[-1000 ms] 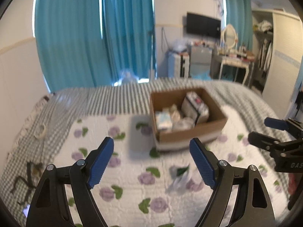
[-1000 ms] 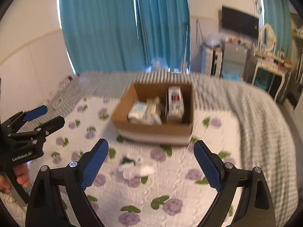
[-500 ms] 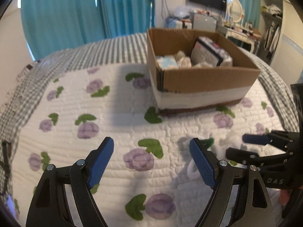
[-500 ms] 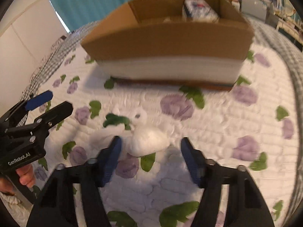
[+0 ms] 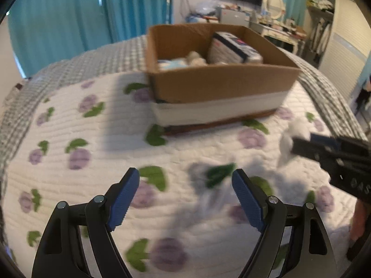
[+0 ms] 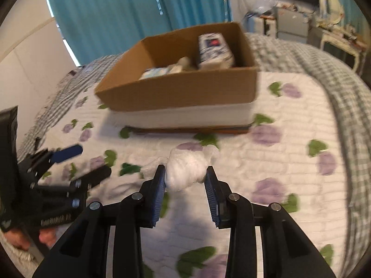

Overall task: Organize soft objects
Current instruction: 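Grasp the white pipe-cleaner toy with the left gripper while the right grasps the white cotton item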

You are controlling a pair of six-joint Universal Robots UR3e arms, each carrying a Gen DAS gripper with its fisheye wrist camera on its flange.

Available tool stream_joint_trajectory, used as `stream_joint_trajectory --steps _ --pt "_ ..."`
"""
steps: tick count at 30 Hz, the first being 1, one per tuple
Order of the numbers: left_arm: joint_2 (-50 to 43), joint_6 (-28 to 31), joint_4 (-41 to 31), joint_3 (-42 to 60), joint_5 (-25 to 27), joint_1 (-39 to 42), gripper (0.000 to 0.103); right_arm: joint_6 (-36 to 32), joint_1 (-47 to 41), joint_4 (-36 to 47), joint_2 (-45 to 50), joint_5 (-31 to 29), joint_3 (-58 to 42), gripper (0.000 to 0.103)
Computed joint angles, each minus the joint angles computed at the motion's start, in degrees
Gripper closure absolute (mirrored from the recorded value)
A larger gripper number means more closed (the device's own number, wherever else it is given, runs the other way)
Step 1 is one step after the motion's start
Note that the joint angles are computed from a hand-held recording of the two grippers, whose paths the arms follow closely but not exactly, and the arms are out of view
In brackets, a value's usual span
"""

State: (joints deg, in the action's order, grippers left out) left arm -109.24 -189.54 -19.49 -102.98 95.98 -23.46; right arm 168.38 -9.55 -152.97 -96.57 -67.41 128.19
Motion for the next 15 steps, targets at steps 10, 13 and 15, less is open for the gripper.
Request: stream_joint_trajectory --steps 10,13,15 --pt "-10.5 -1.0 -2.1 8.6 -4.0 -1.4 0.036 0.2 -3.4 -0.2 2.6 2.9 1.1 0.070" --pt "-10.5 -0.1 -2.2 7.9 -6.1 -0.4 0.052 0.5 -3.7 -1.2 3.7 3.5 1.5 0.069" --pt "-9.5 0.3 -1.5 6.6 -7.4 0.0 0.063 0.4 -4.0 -1.2 4.3 3.9 1.6 0.070"
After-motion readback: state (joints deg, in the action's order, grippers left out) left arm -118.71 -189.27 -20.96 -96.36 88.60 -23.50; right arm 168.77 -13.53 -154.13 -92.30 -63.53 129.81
